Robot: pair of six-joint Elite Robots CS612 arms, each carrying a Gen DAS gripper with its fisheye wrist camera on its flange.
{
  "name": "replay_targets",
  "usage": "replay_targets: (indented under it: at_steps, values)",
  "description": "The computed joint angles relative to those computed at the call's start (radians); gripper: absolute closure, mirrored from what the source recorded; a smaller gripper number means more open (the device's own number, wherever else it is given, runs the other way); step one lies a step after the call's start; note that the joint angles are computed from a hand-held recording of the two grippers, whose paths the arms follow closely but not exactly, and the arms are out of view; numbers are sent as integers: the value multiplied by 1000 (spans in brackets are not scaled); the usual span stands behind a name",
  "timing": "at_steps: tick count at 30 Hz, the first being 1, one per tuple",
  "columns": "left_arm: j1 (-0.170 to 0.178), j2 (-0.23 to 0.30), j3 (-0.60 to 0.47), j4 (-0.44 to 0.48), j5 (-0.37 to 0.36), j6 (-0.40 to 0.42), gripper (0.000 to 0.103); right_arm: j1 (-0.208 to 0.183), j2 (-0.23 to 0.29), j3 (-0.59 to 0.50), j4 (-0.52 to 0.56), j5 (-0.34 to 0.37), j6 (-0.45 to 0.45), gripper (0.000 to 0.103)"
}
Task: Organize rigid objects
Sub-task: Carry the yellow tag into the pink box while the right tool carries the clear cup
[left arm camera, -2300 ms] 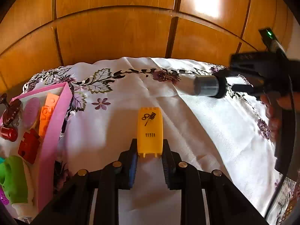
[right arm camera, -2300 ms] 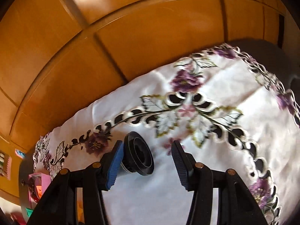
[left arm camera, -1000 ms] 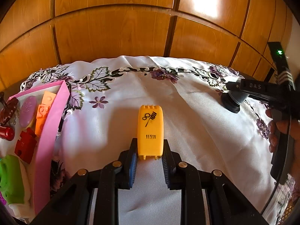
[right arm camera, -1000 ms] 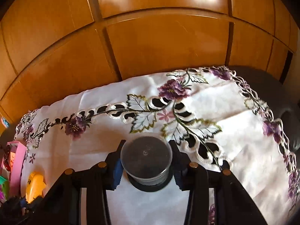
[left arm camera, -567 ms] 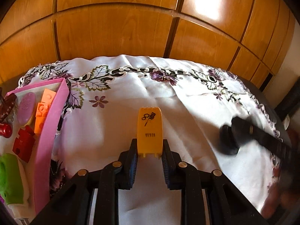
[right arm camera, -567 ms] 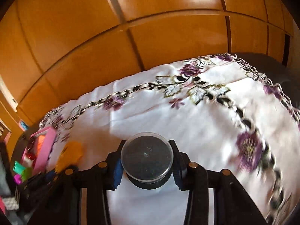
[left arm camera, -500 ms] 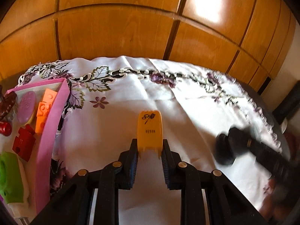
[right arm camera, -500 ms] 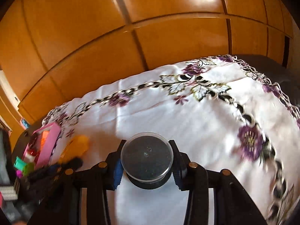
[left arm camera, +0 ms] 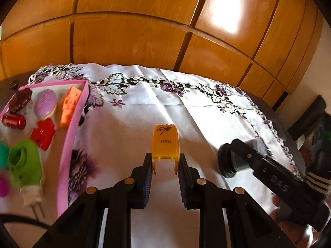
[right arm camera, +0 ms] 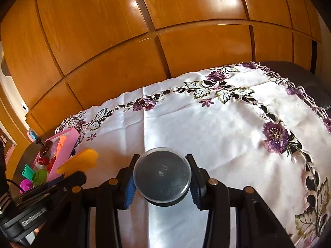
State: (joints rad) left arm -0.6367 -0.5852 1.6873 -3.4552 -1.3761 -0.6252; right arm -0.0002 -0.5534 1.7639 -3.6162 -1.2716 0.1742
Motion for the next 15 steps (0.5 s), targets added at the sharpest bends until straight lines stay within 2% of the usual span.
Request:
replay_targets:
  at_steps: [3,10,15]
  values:
    - [-5,-16,33,-44,-13,-9,80,3,-5,10,-2,-2,1,60]
    - [-20,-65,130,-133,3,24,80,13,-18,32,-19,7,16,60]
    - [-13,-91,203,-196,16,22,80,26,-31,45,-42,24,18,60]
